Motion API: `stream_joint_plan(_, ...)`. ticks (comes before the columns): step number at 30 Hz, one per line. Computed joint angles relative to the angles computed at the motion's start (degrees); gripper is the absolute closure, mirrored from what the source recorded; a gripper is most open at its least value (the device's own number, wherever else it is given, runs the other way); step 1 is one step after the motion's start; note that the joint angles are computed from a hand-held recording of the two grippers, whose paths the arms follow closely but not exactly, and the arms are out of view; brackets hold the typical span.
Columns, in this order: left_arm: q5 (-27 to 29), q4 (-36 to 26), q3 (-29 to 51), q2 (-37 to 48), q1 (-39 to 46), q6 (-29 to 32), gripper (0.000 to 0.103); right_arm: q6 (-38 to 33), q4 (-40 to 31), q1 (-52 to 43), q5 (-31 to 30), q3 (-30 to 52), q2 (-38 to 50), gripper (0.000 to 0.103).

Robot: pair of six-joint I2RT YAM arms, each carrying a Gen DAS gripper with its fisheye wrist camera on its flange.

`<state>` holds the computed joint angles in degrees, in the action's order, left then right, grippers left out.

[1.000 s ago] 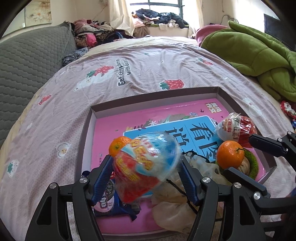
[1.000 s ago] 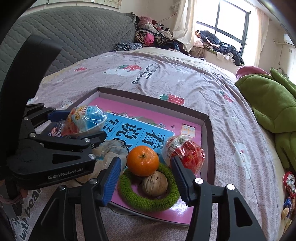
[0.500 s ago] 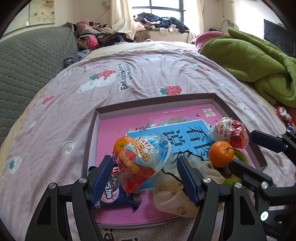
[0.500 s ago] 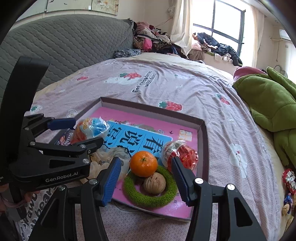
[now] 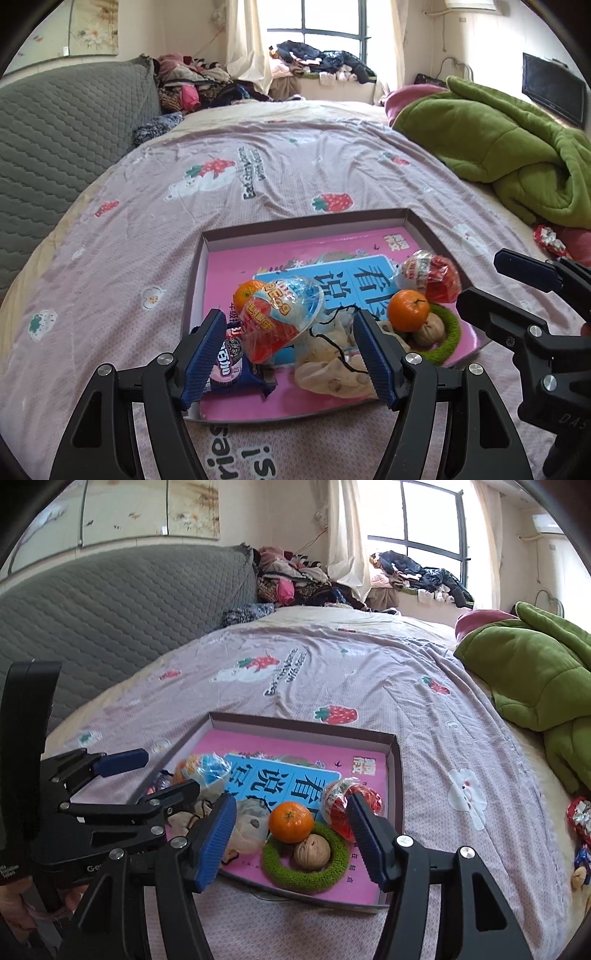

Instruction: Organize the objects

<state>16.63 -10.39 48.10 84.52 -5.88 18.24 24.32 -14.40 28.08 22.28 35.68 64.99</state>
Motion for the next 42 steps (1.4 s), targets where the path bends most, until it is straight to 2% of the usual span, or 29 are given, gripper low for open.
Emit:
stream_joint_plan(6, 1.0, -3.0, -1.3, -5.7, 0.9, 0.3, 0.030, 2.6, -2.7, 1.8, 2.8, 0.2, -4.3, 0.037)
stream_joint_plan(11, 1.8, -5.2, -2.5, -10.4, 2.0, 0.6, 0.030, 5.0, -5.7, 4.5, 7.1, 0.7, -8.0, 0.036)
stream_joint_plan(15, 2.9, -6.9, -3.5, -14.0, 3.4, 1.1, 0.030, 6.9, -8.1, 7.1, 10.5, 0.7, -10.9, 0.031)
stream_joint_plan(23, 6.0, -10.7, -6.1, -20.2, 7.1, 3.4, 0.029, 12.4, -13.6, 12.4, 15.3, -0.1, -14.2, 0.031)
stream_joint_plan(32, 10.3, -13.6, -10.0, -25.6, 13.3, 6.8, 0.029, 24.6, -23.4, 23.0, 23.3, -2.4, -16.2, 0.031)
stream_joint_plan(42, 12.2, -14.3, -14.0, -27.8, 17.1, 10.3, 0.029, 33.3, -25.9, 29.0, 24.3, -5.5, -15.3, 0.031)
